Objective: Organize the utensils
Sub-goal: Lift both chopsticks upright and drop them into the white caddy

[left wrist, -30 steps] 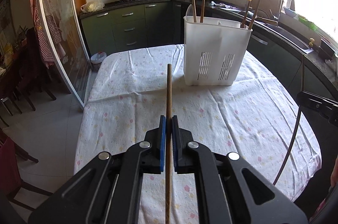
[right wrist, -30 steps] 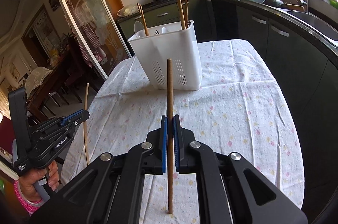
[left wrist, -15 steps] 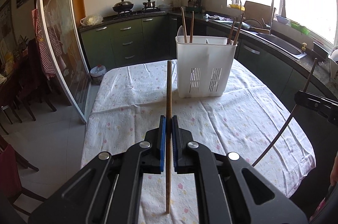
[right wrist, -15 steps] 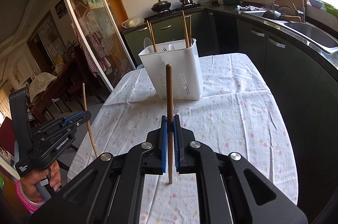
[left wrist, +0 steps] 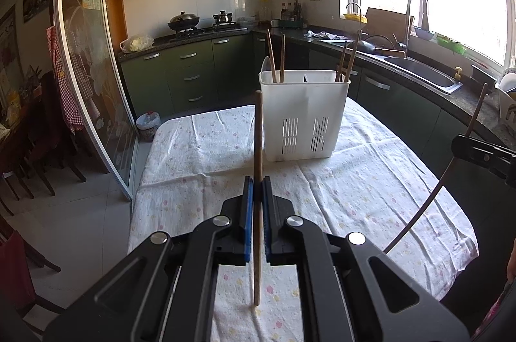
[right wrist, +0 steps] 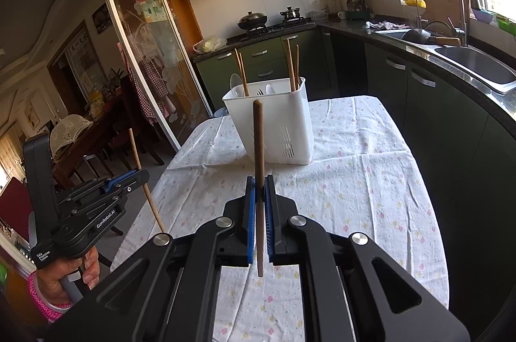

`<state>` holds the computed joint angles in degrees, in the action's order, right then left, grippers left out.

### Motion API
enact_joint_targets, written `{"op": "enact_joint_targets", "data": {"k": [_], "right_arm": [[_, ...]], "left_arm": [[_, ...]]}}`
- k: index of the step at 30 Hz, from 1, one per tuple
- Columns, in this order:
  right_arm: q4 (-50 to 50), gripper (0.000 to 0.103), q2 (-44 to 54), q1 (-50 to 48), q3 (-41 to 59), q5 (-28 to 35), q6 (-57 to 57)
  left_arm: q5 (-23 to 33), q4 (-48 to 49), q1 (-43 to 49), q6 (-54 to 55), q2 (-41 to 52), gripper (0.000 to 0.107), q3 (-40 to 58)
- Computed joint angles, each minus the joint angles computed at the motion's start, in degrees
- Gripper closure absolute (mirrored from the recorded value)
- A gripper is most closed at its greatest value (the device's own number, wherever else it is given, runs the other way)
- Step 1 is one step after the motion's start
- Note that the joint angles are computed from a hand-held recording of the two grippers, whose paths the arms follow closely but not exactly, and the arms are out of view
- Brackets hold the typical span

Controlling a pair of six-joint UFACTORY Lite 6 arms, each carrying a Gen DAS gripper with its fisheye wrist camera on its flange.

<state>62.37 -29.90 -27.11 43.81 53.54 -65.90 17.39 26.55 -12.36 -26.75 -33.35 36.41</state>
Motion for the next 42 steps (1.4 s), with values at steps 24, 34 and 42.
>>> {"op": "enact_joint_targets", "data": {"k": [24,34,42], "right_arm": [[-4.95,0.097,16.54,11.0,22.73,-10.12,5.77],[-9.99,0.097,26.11,16.78,34.71,-13.19,10.91],[-14.42,0.097,32.22,20.36,47.57,-13.79,16.52]], "left_arm": [[-1.4,3.83,-2.74,-1.1,18.12,0.102,22.69],[-0.29,-15.27,0.86,19.8,22.67,0.102,33.36],[1.46,-11.64,-0.98,17.7,27.92,0.102,45.55]]}}
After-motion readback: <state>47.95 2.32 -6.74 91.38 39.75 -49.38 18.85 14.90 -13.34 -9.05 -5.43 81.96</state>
